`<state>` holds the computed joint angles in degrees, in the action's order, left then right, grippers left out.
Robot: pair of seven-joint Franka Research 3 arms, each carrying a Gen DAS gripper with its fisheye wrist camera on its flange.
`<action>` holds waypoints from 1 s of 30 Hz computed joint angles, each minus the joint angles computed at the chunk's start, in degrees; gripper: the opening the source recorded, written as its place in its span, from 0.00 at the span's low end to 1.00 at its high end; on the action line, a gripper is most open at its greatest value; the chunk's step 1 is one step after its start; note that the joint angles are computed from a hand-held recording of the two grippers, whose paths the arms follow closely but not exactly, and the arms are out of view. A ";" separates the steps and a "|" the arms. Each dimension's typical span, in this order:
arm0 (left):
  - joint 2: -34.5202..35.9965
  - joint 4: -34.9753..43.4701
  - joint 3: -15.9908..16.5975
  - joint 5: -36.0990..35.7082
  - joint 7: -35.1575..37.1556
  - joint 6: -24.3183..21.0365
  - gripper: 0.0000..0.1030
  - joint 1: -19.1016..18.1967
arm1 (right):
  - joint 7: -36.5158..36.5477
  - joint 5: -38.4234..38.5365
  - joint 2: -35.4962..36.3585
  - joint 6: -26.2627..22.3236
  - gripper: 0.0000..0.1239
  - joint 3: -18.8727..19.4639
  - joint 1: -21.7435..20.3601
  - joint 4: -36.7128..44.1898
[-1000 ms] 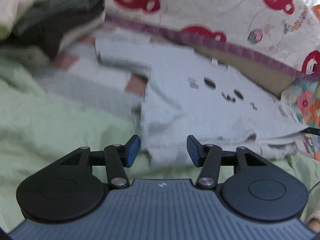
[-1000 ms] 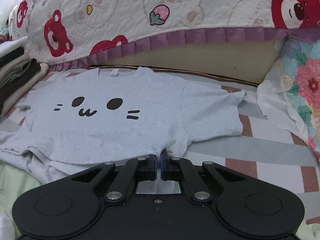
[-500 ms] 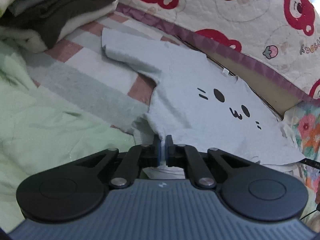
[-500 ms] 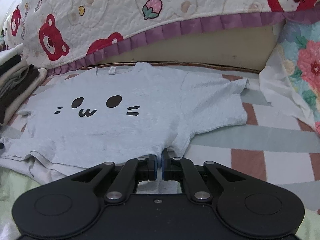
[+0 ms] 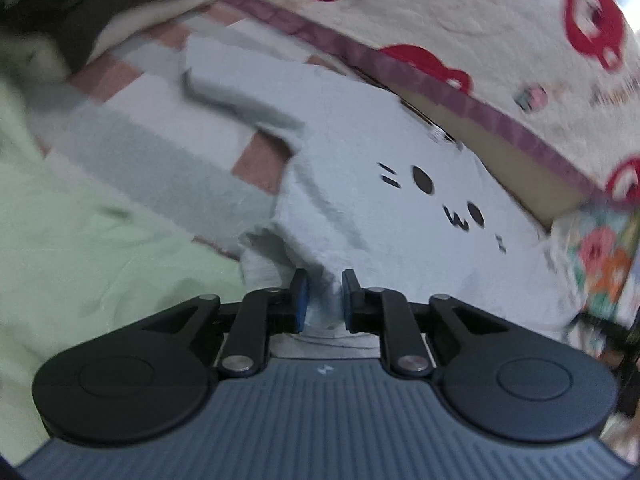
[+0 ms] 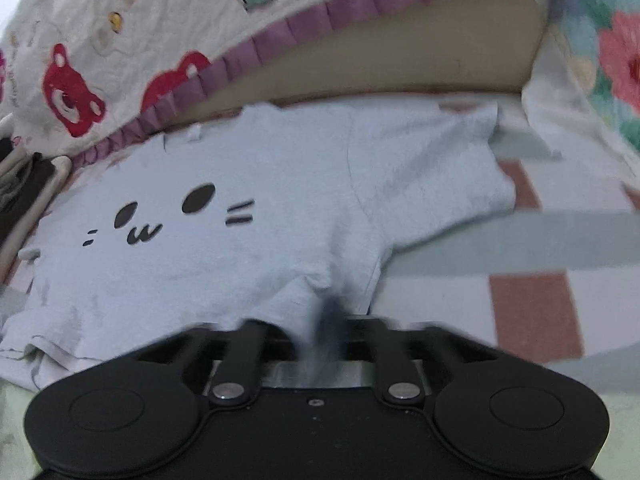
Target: Fold clothes
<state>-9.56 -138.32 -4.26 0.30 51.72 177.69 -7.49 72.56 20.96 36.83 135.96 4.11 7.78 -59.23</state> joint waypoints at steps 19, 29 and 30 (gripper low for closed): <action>-26.53 -10.71 4.58 -7.08 -2.06 -10.57 0.04 -7.17 | -14.77 8.14 -19.12 -26.53 0.04 -1.66 -7.04 -3.75; -38.71 -9.63 -0.59 -2.53 -8.42 -25.57 0.03 -3.65 | -22.02 13.52 -22.84 -35.62 0.04 -2.70 -9.55 -4.22; -40.14 -10.31 -1.34 -2.58 -10.30 -27.49 0.03 -3.43 | -20.75 15.53 -23.17 -38.33 0.04 -3.04 -10.47 -4.38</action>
